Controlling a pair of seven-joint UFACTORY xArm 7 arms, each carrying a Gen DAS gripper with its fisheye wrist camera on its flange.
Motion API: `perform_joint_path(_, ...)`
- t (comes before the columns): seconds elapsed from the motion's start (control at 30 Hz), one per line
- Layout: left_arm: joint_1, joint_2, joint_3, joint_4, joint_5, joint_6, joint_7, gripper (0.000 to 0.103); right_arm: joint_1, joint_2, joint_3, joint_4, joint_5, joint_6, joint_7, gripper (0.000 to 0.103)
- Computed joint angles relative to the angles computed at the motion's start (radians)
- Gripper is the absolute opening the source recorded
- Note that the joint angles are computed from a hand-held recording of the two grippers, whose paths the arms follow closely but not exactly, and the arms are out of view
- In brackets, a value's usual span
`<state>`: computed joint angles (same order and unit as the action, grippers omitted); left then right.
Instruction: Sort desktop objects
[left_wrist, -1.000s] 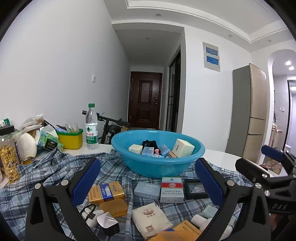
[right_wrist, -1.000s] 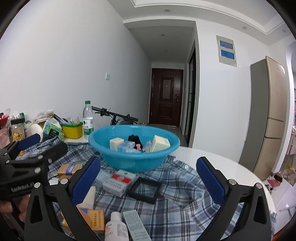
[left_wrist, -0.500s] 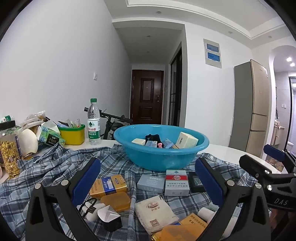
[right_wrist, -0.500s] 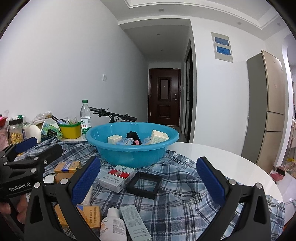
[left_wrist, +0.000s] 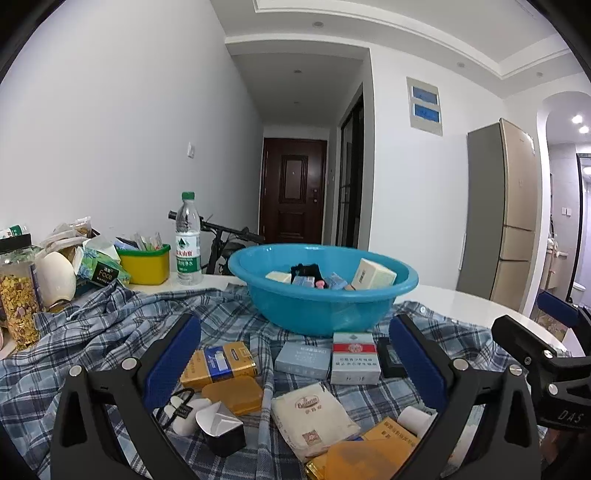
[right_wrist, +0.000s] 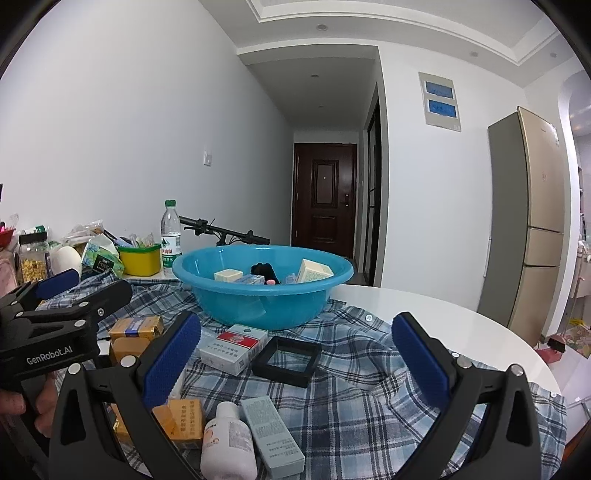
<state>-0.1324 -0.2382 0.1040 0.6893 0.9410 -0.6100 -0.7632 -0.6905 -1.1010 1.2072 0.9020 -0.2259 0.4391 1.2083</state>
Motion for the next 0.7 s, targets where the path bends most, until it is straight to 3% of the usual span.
perform_joint_path(0.23, -0.005, 0.007, -0.001, 0.020, 0.027, 0.055, -0.030, 0.103, -0.009, 0.033, 0.011, 0.021, -0.001, 0.024, -0.031, 0.103)
perform_joint_path(0.43, -0.037, -0.002, 0.001, 0.015, 0.001, 0.106, 0.021, 0.103, -0.024, 0.112, 0.050, 0.071, 0.020, 0.068, -0.112, 0.103)
perform_joint_path(0.57, -0.059, -0.007, 0.003, 0.007, -0.023, 0.118, 0.075, 0.103, 0.006, 0.077, 0.018, 0.015, 0.049, 0.036, -0.058, 0.103)
perform_joint_path(0.7, -0.081, -0.004, 0.023, 0.013, -0.007, 0.124, 0.068, 0.103, 0.013, 0.141, 0.009, 0.013, 0.055, 0.074, -0.031, 0.103)
